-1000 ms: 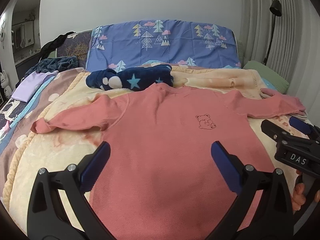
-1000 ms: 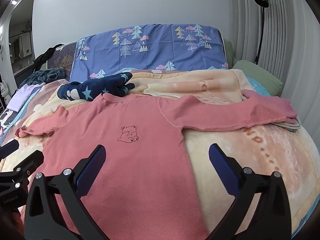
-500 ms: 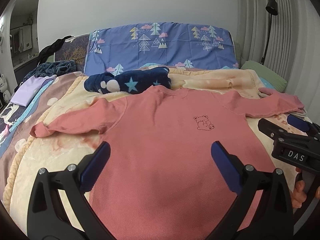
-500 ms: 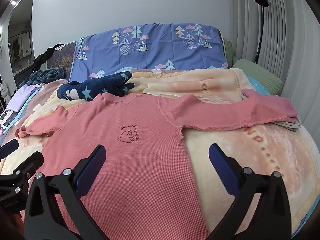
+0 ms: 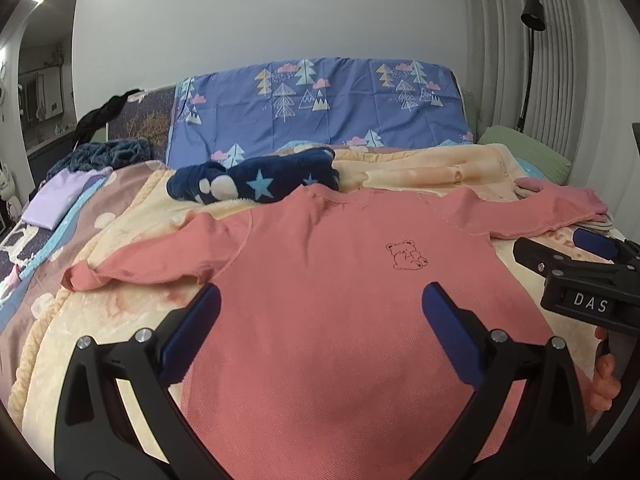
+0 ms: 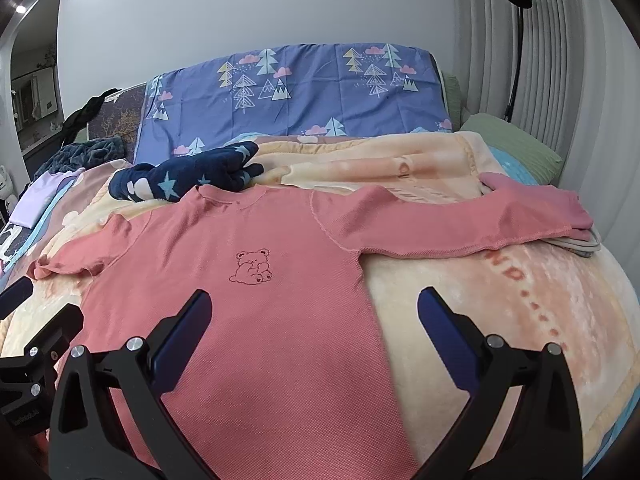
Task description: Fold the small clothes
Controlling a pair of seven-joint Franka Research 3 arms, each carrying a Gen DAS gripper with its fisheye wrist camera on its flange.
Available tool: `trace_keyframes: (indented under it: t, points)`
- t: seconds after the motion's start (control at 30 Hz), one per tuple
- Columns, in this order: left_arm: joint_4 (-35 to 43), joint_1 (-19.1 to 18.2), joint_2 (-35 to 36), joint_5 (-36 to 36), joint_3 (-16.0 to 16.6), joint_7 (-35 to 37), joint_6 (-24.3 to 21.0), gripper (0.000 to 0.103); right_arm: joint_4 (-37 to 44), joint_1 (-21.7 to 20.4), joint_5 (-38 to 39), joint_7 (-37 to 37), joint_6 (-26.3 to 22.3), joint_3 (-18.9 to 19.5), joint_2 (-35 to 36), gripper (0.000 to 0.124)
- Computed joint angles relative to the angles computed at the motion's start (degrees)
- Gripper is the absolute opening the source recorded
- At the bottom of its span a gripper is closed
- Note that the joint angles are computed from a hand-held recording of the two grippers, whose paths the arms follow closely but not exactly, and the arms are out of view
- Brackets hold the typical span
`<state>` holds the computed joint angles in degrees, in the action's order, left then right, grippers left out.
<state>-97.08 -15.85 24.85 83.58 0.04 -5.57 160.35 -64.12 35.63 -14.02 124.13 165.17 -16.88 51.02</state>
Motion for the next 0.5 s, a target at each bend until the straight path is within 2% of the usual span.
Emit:
trace_keyframes:
  t: [0.07, 0.13, 0.3, 0.43, 0.5]
  points:
    - [0.2, 0.4, 0.2, 2.1, 0.3, -1.3, 2.7, 0.101, -0.2, 0.1, -0.1, 0.0, 0.2, -0.1, -0.1, 0.102]
    - [0.3, 1.3, 0.4, -0.2, -0.2, 0.4, 3.8, 0.101, -0.2, 0.1, 0.0, 0.0, 0.2, -0.2, -0.1, 0.102]
    - [0.0, 2.5, 1.0, -10.5, -0.9, 8.3, 5.1, 0.101, 0.5, -0.3, 0.0, -1.5, 0.5, 0.3, 0.4, 0.102]
    - [0.5, 3.4, 2.1, -21.4, -2.3, 18.8, 3.2, 0.101, 1.6, -0.7, 0.6, -2.7, 0.7, 1.0, 1.2, 0.102]
    - [0.3, 3.0, 2.3, -24.0, -1.7, 20.5, 3.3, 0.101, 1.9, -0.9, 1.2, -3.0, 0.8, 1.2, 1.5, 0.102]
